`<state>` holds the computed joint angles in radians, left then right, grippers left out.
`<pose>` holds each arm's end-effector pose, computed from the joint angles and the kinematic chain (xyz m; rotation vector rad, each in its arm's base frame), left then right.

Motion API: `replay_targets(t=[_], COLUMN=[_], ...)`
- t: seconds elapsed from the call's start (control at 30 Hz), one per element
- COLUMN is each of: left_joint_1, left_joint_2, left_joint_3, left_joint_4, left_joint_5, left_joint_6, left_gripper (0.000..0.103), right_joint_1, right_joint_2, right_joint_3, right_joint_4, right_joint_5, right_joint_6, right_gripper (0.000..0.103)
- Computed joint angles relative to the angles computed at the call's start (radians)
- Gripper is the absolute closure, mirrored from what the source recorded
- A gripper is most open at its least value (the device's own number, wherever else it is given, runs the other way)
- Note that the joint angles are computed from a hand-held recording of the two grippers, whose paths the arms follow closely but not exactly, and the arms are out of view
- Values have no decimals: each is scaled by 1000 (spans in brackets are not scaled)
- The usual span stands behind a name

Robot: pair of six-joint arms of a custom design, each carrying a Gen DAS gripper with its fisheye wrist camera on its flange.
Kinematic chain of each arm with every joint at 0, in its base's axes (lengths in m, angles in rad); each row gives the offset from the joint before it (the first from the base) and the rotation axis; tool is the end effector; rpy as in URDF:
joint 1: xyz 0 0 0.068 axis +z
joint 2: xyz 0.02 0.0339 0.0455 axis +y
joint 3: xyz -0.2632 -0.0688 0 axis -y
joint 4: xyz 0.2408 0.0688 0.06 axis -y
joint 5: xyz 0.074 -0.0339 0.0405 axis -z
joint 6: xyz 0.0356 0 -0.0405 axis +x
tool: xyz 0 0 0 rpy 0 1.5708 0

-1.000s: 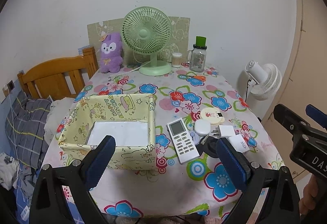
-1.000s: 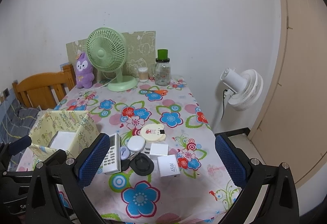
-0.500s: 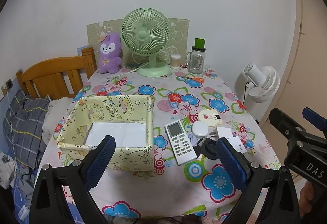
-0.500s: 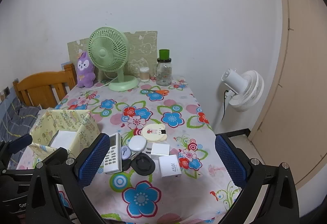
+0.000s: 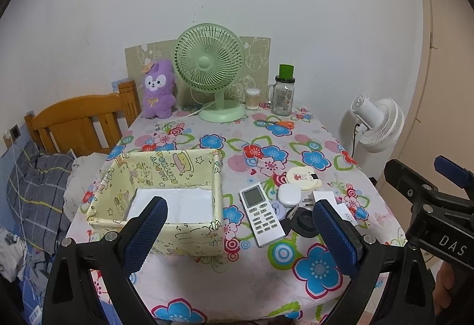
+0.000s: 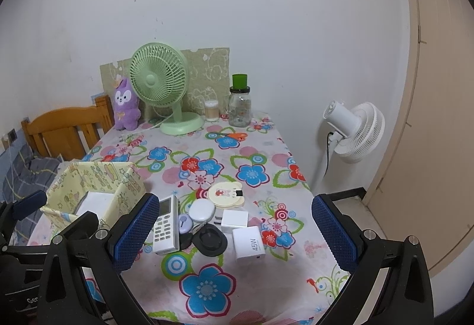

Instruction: Organize rigid objects

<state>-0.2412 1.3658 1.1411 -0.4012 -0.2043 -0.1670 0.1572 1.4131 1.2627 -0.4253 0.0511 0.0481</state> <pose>0.2957 -0.0653 0.3123 -0.0332 2.1815 -0.0070 0.3140 0.0479 0.3370 -0.0873 2.1446 0.0649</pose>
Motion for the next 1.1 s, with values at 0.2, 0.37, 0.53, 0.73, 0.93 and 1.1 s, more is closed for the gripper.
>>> replay_targets(t=[0.2,0.37,0.53,0.73,0.93,1.1], left_joint_1=[2,-2,-13,-16,-18,-16], left_joint_2=[-6,-15,-21,-21,-29,-26], left_joint_3=[-7,-17,-23,-24,-40,-41], left_joint_4=[8,16,22,26,46,42], left_joint_5=[-8,-23,-42,-49,-57,-55], left_joint_6=[0,0,-1,-2,-1,-5], left_gripper=[3,3,3,3,3,3], right_joint_1=[3,0,2,0,3,1], right_joint_2=[-11,-16,-18,-17,-21,-17], right_joint_3=[-17,-22,-23,-21,-34,-37], right_joint_4=[20,20,20,17,35,38], right_joint_5=[-4,-19,-17,-21,-20,-27], right_joint_6=[-5,-5,-4,-4,-2,0], right_gripper=[0,0,0,0,0,0])
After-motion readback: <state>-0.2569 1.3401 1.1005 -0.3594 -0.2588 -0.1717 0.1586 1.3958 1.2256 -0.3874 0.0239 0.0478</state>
